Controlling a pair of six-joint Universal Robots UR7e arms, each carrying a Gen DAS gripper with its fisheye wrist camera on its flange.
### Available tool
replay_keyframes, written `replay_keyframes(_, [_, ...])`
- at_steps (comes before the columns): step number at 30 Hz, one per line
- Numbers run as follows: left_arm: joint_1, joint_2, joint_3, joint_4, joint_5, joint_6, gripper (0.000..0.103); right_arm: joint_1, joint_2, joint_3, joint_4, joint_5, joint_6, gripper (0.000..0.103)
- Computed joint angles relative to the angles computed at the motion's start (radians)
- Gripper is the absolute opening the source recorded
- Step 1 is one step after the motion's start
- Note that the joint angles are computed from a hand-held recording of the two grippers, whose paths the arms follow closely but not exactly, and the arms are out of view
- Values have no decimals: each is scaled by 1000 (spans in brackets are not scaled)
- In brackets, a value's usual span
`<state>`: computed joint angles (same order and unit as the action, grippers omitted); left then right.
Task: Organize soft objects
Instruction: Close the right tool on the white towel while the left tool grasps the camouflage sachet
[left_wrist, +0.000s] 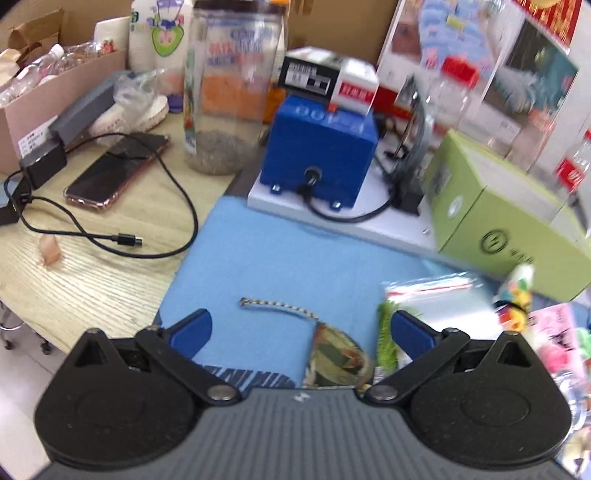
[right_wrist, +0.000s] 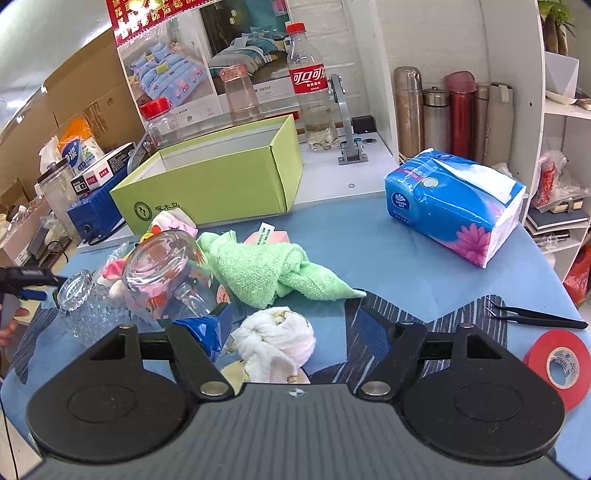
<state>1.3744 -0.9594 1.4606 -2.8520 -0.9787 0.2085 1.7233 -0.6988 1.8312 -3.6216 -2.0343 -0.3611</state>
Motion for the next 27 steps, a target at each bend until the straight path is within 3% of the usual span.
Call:
replay_keyframes(6, [-4,11,-6,109,-1,57,102,-3,-8,35,-46,-24,23,61])
replay_keyframes(11, [-4,47,11,36,93,118,102,-12,-14,66,-64,-36,67,61])
replay_keyframes(13, [2,44,17,11,81,141,102,-10,-16,80,-61,-44,66,61])
replay_keyframes(18, [9,35,15,2,113,128,102,1,-10,92,-43,-62,17,61])
replay_keyframes(23, [7,29,20,8,131,115,102,-6,16,63,-35,26,-20,61])
replay_keyframes(27, [4,27,39,-3,114,168,102,7,91,-45,5,-58,-140,61])
